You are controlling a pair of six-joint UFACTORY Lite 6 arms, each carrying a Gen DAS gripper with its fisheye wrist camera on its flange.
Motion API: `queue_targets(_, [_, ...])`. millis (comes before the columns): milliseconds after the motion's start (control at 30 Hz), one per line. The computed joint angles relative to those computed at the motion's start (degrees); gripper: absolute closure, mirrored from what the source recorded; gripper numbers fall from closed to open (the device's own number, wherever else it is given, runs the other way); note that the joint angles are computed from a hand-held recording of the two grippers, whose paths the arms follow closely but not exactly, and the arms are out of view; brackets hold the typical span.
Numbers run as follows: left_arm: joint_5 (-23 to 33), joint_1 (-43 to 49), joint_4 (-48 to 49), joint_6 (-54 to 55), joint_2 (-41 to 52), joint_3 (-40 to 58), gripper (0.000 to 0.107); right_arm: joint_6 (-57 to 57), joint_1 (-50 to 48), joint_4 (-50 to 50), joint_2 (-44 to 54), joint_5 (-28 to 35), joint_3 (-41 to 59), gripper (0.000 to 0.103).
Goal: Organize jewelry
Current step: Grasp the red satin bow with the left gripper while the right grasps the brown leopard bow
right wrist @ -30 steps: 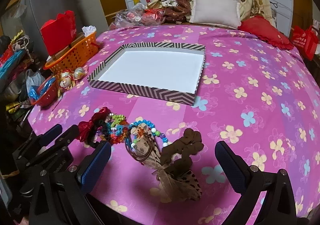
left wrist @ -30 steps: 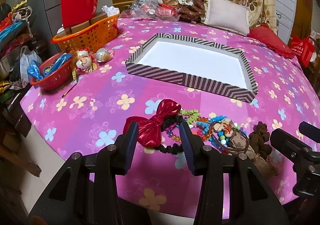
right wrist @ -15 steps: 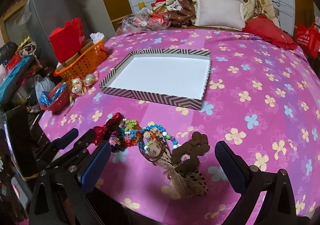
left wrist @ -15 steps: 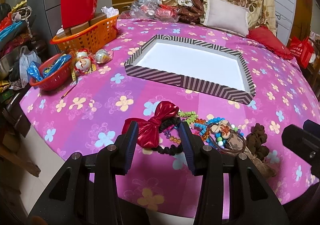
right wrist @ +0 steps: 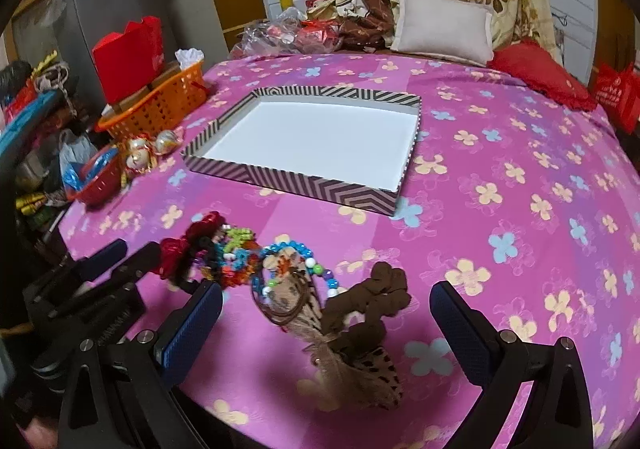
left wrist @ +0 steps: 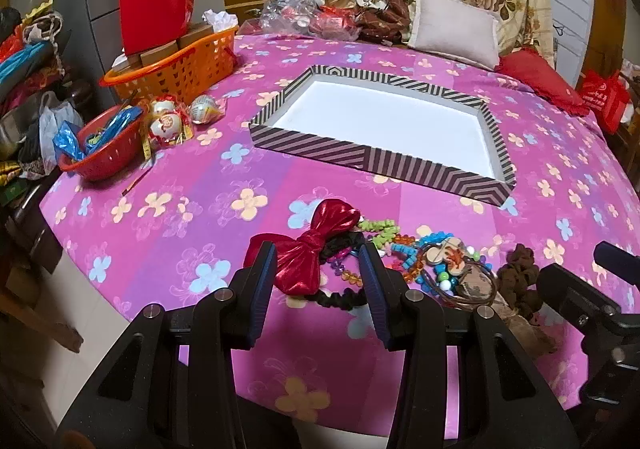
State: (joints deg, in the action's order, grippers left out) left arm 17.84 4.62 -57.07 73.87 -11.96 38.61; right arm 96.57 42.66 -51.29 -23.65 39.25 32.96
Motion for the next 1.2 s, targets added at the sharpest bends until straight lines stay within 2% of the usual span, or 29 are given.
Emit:
queue_targets(567, [-1.53,1.52,-2.16,3.17,8.90,3.86,0.065,1.85,-6.72,-4.42,-0.34,-7.94,-6.36,0.000])
queue_targets(767, [4.22,7.03,-1.65,4.86,16.96,10.18,0.065,1.10,-7.91,-5.36,0.16,-9.87,-7.40,0.000])
queue_targets(933, [9.62,10.04,-0.51,7.46,21.21,14.24,0.065,-2.27,-11.14,-3.83,-0.80,-14.29,-9.07,0.000])
queue_targets(967, [10.87,10.23,0.37,7.33,22.05,15.08,0.064,-3.40,-11.43,-3.16,-1.31,-14.68,-9.55,0.001])
queue_targets(1000, [11.47,10.14,1.17,6.65,22.71,15.77,0.057,-4.85,-11.58,-2.27,-1.96,-14.57,-9.97,0.001])
queue_targets(1067, [11.91,9.88,0.66,6.77,23.42,16.49,0.051,-7.94,-11.64,0.00,-3.30,-13.97,-10.74,0.006])
queue_targets(1200, [11.97,8.79,0.83,5.87,24.56,17.96,0.051,-13.60,-10.80,5.24,-10.33,-12.56,-15.00,0.011])
